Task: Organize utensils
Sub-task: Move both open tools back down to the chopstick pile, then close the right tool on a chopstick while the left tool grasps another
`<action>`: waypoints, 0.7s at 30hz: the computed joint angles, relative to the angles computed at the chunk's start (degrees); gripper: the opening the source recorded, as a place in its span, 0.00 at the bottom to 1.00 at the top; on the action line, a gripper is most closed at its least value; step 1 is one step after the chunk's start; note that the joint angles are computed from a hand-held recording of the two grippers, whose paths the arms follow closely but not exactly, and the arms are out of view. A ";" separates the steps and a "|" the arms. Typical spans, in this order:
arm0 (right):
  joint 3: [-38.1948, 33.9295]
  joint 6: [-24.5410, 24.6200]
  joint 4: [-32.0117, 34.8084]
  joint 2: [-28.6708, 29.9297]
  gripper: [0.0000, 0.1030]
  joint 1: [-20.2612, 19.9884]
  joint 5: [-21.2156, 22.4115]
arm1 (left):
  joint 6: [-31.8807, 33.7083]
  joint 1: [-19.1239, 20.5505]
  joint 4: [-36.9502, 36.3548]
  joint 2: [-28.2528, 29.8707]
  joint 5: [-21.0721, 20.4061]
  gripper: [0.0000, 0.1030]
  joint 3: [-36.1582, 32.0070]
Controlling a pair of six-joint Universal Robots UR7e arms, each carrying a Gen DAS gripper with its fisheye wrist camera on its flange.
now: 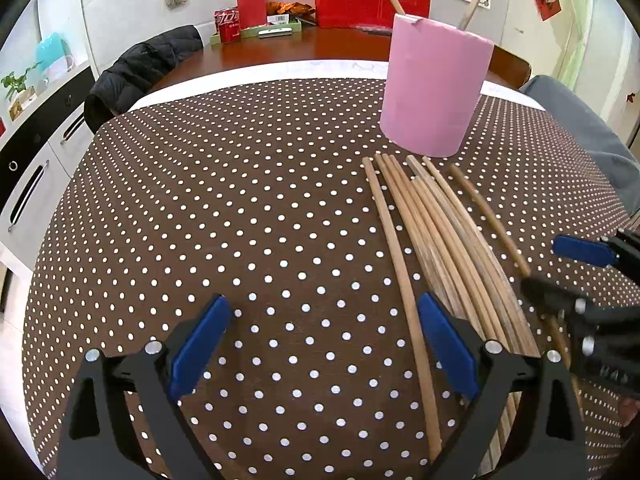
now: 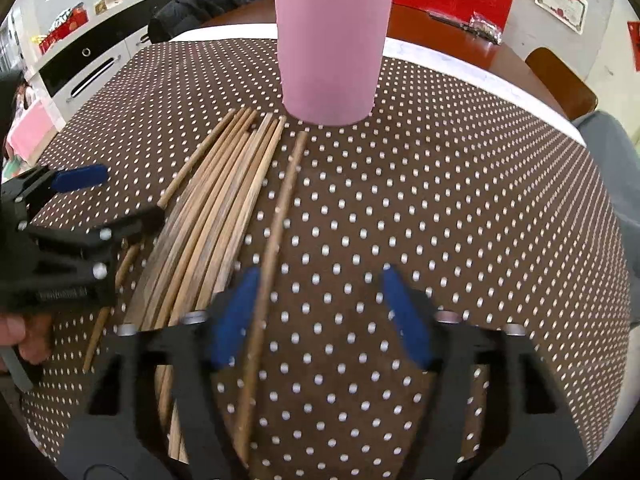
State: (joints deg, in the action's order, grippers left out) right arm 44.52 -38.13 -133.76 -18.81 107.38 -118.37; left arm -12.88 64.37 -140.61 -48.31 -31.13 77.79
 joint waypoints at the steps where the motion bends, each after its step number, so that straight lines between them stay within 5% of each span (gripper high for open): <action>1: -1.05 -0.37 0.94 0.60 0.45 0.23 -0.49 | 0.16 -0.05 1.07 0.18 0.46 0.91 -0.52; 4: -4.08 -0.21 5.09 1.91 0.36 0.68 -0.85 | -1.33 -0.18 7.05 1.08 2.12 0.91 -3.33; 9: -14.87 1.48 12.46 7.13 0.36 0.81 -1.06 | -1.50 0.63 14.28 2.95 0.01 0.90 -9.13; 14: -17.51 -0.56 14.49 8.63 0.29 1.24 -1.10 | -0.51 1.37 18.30 4.22 -5.05 0.72 -13.90; 17: -16.48 -1.55 13.98 8.09 0.24 1.14 -0.52 | 1.39 0.95 18.23 4.61 -6.10 0.51 -14.38; 19: -14.70 -1.72 12.69 7.35 0.08 1.13 0.06 | 2.33 0.67 17.31 4.91 -6.55 0.25 -14.31; 21: -12.81 -0.72 11.68 6.39 0.06 0.97 1.14 | 1.56 0.48 17.13 5.42 -6.21 0.07 -14.70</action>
